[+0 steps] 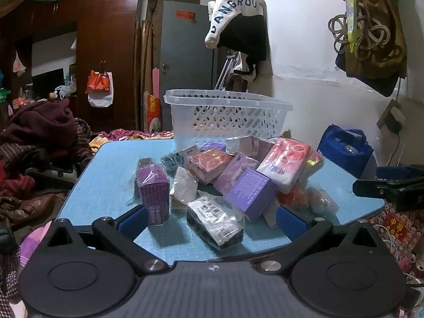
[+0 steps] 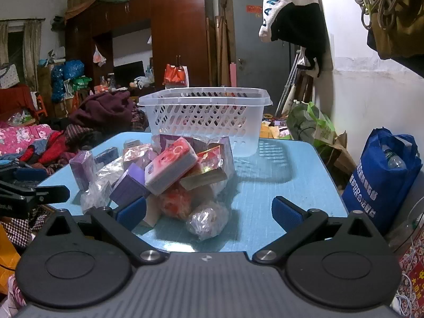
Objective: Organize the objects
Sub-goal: 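Move both tools toward the pile of packaged items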
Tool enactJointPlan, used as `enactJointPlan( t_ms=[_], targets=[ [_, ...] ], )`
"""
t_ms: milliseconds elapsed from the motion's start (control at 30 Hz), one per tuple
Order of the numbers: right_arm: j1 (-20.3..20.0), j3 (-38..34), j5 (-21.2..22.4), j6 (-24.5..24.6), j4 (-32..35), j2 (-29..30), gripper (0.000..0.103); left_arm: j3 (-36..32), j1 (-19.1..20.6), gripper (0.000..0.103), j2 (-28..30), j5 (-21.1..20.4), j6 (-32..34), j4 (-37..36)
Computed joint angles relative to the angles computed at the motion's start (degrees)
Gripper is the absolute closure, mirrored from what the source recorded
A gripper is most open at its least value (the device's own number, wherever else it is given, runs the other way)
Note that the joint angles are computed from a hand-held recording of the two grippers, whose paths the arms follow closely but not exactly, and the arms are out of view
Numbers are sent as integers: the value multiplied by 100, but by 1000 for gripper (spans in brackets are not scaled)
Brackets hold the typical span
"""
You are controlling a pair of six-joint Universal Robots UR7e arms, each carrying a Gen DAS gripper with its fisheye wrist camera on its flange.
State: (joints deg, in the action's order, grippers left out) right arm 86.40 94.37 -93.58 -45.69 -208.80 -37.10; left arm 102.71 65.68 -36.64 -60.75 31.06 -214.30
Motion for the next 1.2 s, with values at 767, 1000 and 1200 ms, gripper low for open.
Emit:
enactJointPlan(
  t_ms=[767, 1000, 1200],
  targets=[
    [-21, -12, 232, 37, -23, 30, 0, -25, -13, 0, 0, 54, -35, -56],
    [-23, -9, 259, 42, -4, 29, 0, -25, -1, 0, -5, 42, -17, -15],
    [-23, -4, 271, 8, 45, 16, 0, -16, 0, 0, -16, 28, -6, 2]
  ],
)
